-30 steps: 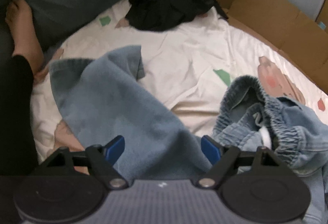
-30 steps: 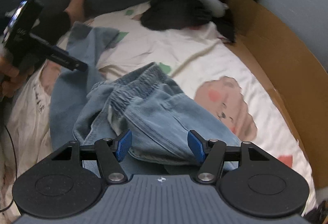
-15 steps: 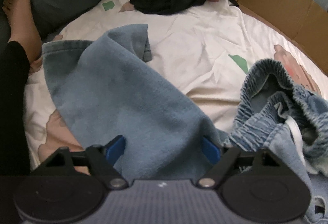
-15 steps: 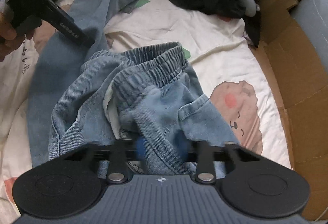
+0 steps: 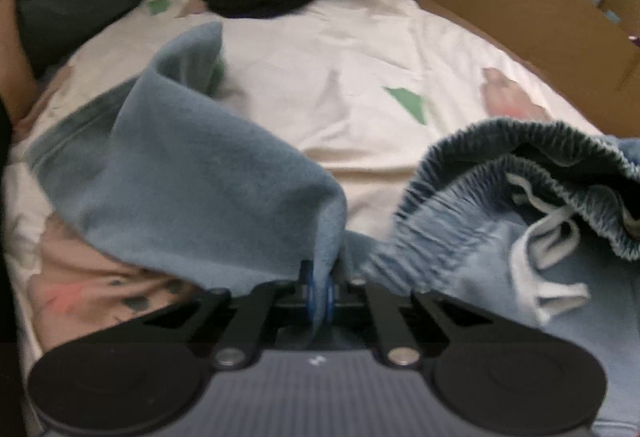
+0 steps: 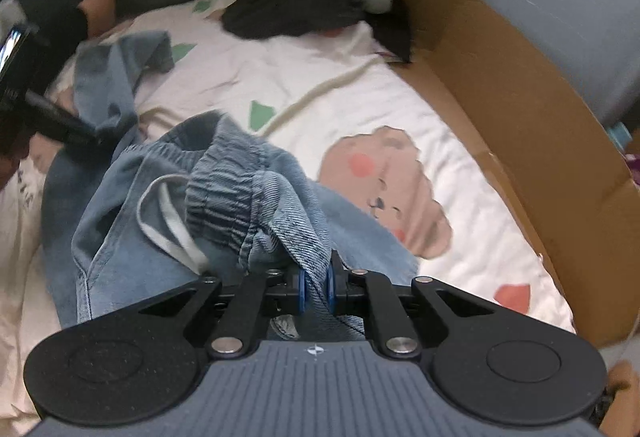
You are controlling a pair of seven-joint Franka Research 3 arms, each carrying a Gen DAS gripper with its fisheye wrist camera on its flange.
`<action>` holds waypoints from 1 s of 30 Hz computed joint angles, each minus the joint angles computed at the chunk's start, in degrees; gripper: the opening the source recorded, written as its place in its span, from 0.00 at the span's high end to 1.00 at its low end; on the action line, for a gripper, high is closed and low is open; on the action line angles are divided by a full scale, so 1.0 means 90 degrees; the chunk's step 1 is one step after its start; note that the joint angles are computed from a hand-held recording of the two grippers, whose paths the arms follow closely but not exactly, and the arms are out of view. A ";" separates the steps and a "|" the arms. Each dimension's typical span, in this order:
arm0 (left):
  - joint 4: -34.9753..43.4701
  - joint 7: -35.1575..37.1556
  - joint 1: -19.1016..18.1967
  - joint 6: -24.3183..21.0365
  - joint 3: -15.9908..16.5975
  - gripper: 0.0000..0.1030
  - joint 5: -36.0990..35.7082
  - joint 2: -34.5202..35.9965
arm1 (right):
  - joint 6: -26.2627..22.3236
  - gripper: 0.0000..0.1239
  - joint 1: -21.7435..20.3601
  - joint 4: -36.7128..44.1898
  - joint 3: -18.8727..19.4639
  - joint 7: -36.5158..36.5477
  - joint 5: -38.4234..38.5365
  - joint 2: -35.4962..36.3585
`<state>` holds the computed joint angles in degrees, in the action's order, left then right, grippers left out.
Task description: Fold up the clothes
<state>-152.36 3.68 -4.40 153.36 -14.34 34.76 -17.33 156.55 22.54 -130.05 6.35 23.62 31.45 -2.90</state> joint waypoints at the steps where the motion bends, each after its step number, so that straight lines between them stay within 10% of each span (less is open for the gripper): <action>1: 0.0039 -0.0022 0.0011 0.0025 -0.0028 0.95 0.0059 0.0027 | -0.0016 0.94 -0.0026 -0.0001 -0.0037 -0.0022 0.0082 -0.0033; 14: 0.0455 -0.0211 0.0089 0.1455 -0.0227 0.96 0.0286 0.0189 | 0.0253 0.97 -0.0574 0.0295 -0.0382 0.0646 0.0368 -0.0017; 26: 0.0485 0.0384 0.0331 0.4099 -0.0226 0.95 -0.0049 -0.0113 | 0.0775 0.97 -0.1274 0.0448 -0.0631 0.2193 -0.0653 0.0375; 30: 0.0537 0.0830 -0.0161 0.3481 0.0200 0.91 -0.0286 -0.0052 | 0.0844 0.96 -0.1466 0.0553 -0.0700 0.2504 -0.0912 0.0512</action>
<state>-147.53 11.14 -5.85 184.69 -12.55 32.19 -17.80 164.15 9.35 -125.07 0.05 46.16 23.24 1.71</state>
